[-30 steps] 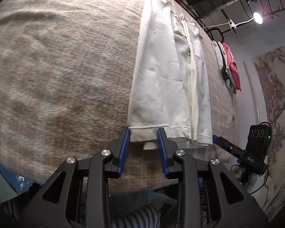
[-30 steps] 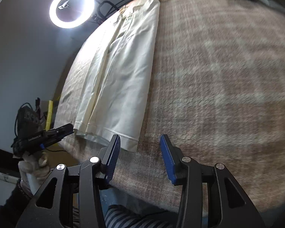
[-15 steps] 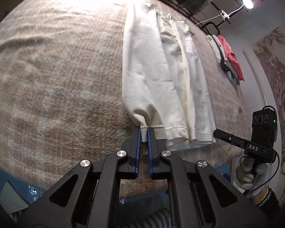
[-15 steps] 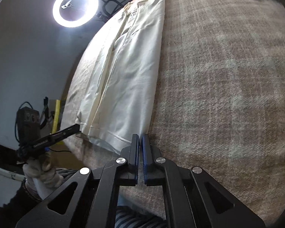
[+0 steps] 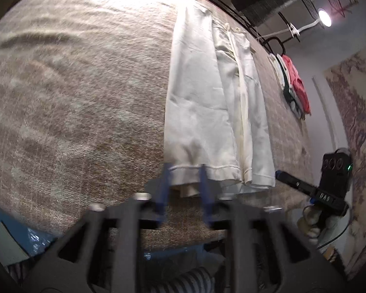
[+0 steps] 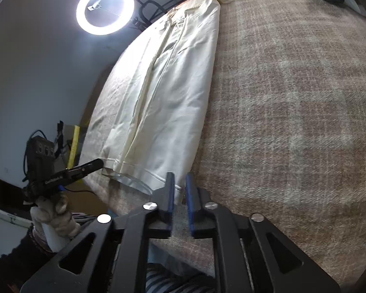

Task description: Fold small clothes

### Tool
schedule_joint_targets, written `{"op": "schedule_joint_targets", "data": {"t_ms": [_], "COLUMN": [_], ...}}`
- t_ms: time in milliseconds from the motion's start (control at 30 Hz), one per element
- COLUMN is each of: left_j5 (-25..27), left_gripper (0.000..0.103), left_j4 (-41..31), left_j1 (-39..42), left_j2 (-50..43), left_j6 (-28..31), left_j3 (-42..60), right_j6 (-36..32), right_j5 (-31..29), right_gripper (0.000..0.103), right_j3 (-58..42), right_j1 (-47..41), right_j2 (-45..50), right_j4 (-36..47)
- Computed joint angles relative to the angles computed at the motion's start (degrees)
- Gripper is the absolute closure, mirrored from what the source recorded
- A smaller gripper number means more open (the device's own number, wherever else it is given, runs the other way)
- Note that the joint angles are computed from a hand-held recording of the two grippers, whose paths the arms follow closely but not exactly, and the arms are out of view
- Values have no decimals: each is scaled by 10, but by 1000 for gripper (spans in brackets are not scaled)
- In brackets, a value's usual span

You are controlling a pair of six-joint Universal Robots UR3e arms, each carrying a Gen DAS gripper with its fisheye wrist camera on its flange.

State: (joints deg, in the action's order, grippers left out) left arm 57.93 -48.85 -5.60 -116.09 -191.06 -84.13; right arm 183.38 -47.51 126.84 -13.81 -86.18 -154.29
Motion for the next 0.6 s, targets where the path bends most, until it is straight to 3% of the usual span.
{"op": "schedule_joint_targets", "data": {"t_ms": [167, 233, 267, 333, 367, 600], "left_j5": [-27, -27, -18, -6, -5, -11], "left_gripper": [59, 79, 96, 97, 98, 98], "left_j4": [-6, -24, -33, -43, -41, -35], "left_j1": [4, -2, -9, -16, -17, -18], "left_j2": [-16, -27, -33, -45, -45, -31], "left_j6": [-12, 2, 4, 0, -1, -4], "left_j3": [5, 26, 39, 54, 54, 65], "right_j6": [-35, -30, -29, -23, -18, -11], "right_j5": [38, 51, 56, 60, 66, 90], "right_gripper": [82, 82, 82, 88, 97, 99], "right_j3": [18, 19, 17, 9, 5, 20], "right_j1": [-26, -21, -17, -11, -10, -34], "right_j2": [11, 26, 30, 43, 50, 28], "right_j4": [27, 11, 7, 3, 2, -1]}}
